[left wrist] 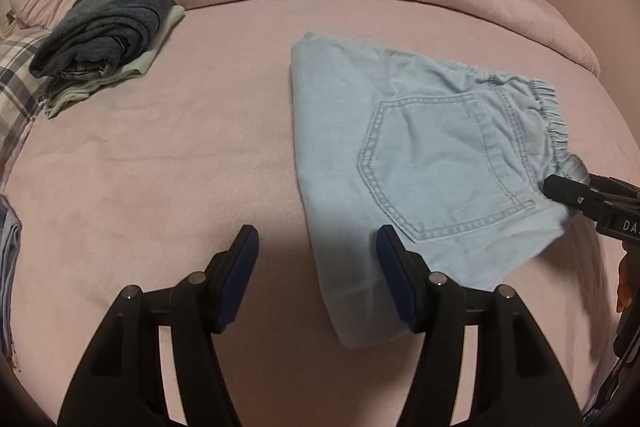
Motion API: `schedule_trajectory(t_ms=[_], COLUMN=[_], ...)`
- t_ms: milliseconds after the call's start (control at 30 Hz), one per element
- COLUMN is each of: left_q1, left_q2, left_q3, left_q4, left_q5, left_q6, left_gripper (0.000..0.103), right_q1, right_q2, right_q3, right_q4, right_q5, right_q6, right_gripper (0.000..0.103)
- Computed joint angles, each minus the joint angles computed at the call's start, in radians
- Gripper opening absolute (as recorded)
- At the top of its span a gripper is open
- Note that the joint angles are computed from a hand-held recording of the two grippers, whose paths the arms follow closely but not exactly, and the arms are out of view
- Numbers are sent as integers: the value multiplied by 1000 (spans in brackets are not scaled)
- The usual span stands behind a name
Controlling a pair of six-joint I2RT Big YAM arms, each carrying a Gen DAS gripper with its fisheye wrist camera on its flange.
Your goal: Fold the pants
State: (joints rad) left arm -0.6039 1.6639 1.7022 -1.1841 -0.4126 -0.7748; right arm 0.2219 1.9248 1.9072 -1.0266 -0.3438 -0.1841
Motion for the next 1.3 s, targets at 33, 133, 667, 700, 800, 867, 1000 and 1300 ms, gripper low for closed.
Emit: schedule_trajectory(t_ms=[33,133,667,700,800,867,1000,1300], left_q1=[-6,-21,-127,-134,-155,-165,-183,-202], left_q2=[-2,-7,-13,-12,-14,-14,-16,18], left_q3=[6,23,164,176,196,212,231,311], left_q4=[-5,-21,-149,-163,-179,-192,-199,-321], left_q5=[-9,-32,-180,-186,-210,-217,-221,-264], left_q6=[-1,-8,-65,-72,-85,-93,-109,-183], left_gripper=[61,62,74,77,87,87,90,102], right_q1=[-2,-6,-4,-3,-2,-3,-5,-9], right_q2=[-12,-45,-215,-223,-247,-267,-300,-345], right_q3=[-12,-44,-159,-165,-178,-194,-217,-245], right_q4=[6,25,66,66,65,75,91,108], right_q5=[-3,-23,-86,-84,-89,-92,-98,-91], right_q6=[-3,-5,-37,-36,-36,-37,-47,-37], right_gripper=[78,78,78,78,85,94,94,95])
